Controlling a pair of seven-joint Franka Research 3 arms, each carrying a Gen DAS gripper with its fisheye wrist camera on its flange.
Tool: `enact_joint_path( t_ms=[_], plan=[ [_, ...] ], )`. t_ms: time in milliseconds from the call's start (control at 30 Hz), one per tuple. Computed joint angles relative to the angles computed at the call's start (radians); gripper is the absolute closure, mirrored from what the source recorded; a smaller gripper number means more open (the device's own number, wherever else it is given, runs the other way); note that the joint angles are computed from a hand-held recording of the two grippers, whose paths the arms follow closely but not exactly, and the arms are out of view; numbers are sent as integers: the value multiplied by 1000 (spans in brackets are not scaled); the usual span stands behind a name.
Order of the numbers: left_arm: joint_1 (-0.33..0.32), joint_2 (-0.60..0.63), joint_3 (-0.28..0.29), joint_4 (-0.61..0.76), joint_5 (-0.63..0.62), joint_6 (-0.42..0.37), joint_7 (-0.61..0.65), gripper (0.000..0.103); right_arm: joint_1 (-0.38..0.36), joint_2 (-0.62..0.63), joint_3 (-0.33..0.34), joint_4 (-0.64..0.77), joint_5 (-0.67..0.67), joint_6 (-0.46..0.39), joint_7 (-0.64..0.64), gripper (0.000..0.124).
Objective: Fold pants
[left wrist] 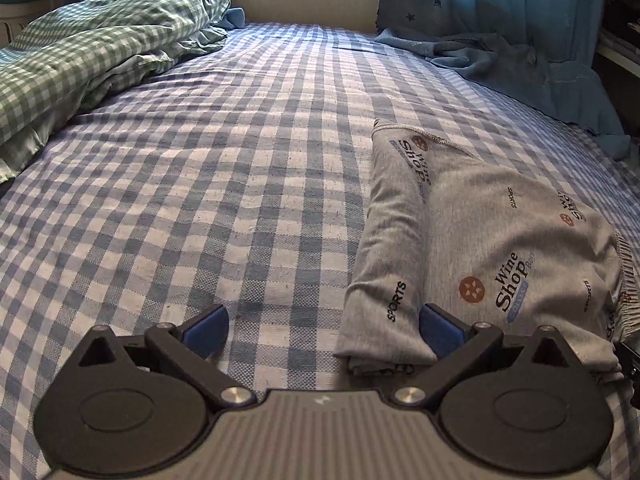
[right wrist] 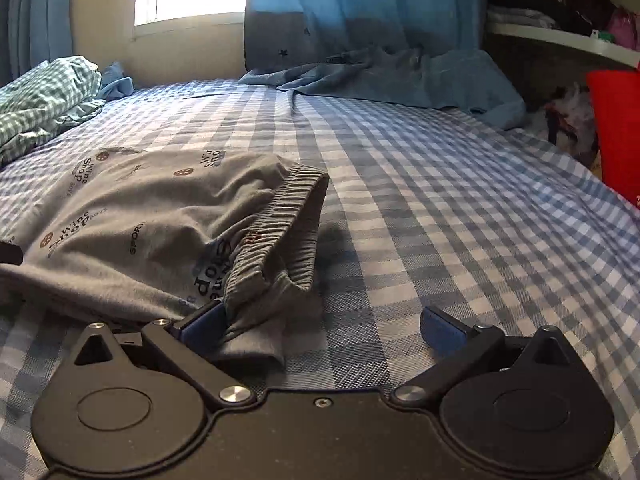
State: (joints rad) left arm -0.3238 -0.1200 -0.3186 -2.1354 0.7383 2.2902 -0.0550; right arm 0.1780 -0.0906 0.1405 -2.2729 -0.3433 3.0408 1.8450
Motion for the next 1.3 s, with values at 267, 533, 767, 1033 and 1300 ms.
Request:
enact_joint_path(
  t_ms=[267, 533, 767, 1033, 1300],
  plan=[
    [-2, -11, 3, -8, -23, 7, 19, 0, -20, -7, 15, -6, -69, 2, 64, 22],
    [-4, -23, 1, -6, -75, -6, 50, 0, 31, -22, -22, -5, 74, -41, -75, 22],
    [-7, -105, 15, -73, -185, 45, 148, 0, 111, -67, -98, 32, 448, -234, -458, 22],
    [46, -73, 11, -10, -114, 64, 250, 0, 167, 70, -270, 295, 1281, -539, -1071, 21],
    [65, 52, 54, 58, -164, 198, 318, 0, -18, 486, -202, 817, 1358, -1003, -1029, 21]
  ],
)
